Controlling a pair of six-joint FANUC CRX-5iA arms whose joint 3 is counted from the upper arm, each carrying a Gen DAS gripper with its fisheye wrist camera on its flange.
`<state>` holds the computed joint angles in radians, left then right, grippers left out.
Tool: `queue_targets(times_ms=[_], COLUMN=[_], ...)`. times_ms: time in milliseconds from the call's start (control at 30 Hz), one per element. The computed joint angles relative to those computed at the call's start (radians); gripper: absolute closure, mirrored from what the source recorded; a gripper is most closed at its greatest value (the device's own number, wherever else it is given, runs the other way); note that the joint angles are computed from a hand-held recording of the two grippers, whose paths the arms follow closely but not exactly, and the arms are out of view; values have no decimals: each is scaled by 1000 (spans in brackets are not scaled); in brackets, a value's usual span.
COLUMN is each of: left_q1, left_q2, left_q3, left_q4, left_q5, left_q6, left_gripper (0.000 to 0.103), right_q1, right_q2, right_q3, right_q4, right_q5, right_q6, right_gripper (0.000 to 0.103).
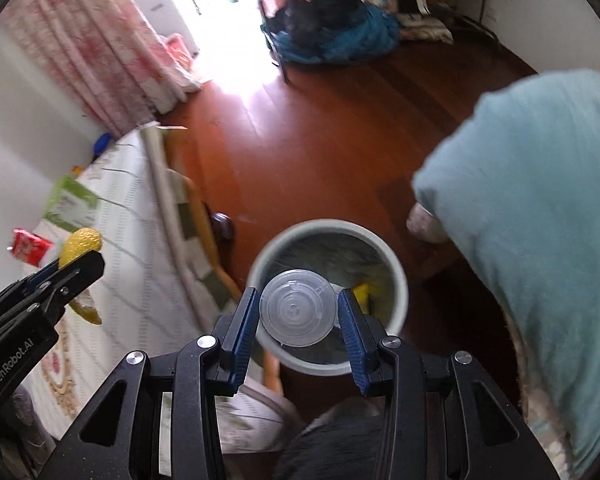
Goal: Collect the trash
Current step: 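Carry the lid and lemon peel over the bin and open both tools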
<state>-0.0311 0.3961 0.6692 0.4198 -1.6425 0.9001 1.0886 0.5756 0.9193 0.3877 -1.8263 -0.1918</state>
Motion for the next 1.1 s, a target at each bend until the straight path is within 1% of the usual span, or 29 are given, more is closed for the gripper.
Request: queue_targets(times_ms=[67, 100, 167, 200, 233, 300, 400, 467, 500, 533, 600, 633, 667, 700, 733, 767, 833, 900, 967, 1100], left_q1=[-29, -37, -58, -65, -69, -77, -81, -81, -81, -80, -74, -74, -72, -71, -71, -66, -60, -54, -45, -22], left_q2=[61, 75, 145, 160, 167, 190, 209, 218, 214, 211, 195, 188, 179, 168, 162, 143, 116, 95, 55, 5], left_q3=[44, 56, 120, 131, 134, 156, 174, 189, 189, 190, 174, 166, 164, 159, 158, 140, 115, 98, 58, 12], left_q4=[0, 0, 3, 1, -1, -5, -5, -20, -29, -34, -38, -43, -56, -72, -80, -87, -98, -109, -121, -125], left_q5=[-61, -80, -152, -165, -171, -190, -204, -212, -206, -201, -178, -167, -161, -152, -144, -123, -90, -66, -24, 13], left_q6=[52, 67, 117, 131, 135, 152, 175, 187, 183, 179, 166, 160, 151, 142, 138, 125, 108, 94, 71, 40], left_gripper=[71, 71, 71, 71, 68, 67, 65, 60, 53, 35, 14, 14, 14, 12, 8, 7, 7, 7, 7, 7], right_q1=[-6, -10, -22, -27, -29, -39, -53, -60, -64, -70, -81, -84, -85, -84, -82, -81, -76, -69, -62, -42], right_q2=[-70, -94, -137, -156, -170, -186, -197, -196, -192, -186, -175, -171, -166, -164, -162, -155, -144, -134, -108, -73], right_q3=[-126, -172, -256, -295, -327, -365, -402, -413, -410, -405, -395, -391, -385, -382, -378, -365, -343, -324, -274, -196], right_q4=[-31, -44, -75, -89, -98, -115, -134, -143, -146, -152, -172, -176, -175, -174, -171, -171, -168, -159, -153, -134], right_q5=[58, 82, 125, 148, 168, 196, 225, 237, 238, 237, 231, 229, 223, 221, 218, 203, 184, 162, 111, 43], right_q6=[-38, -51, -73, -82, -92, -96, -89, -83, -77, -71, -58, -59, -61, -61, -63, -64, -68, -74, -67, -72], right_gripper=[61, 61, 61, 61, 61, 61, 61, 60, 60, 60, 48, 31, 20, 18, 12, 6, 3, 3, 3, 3])
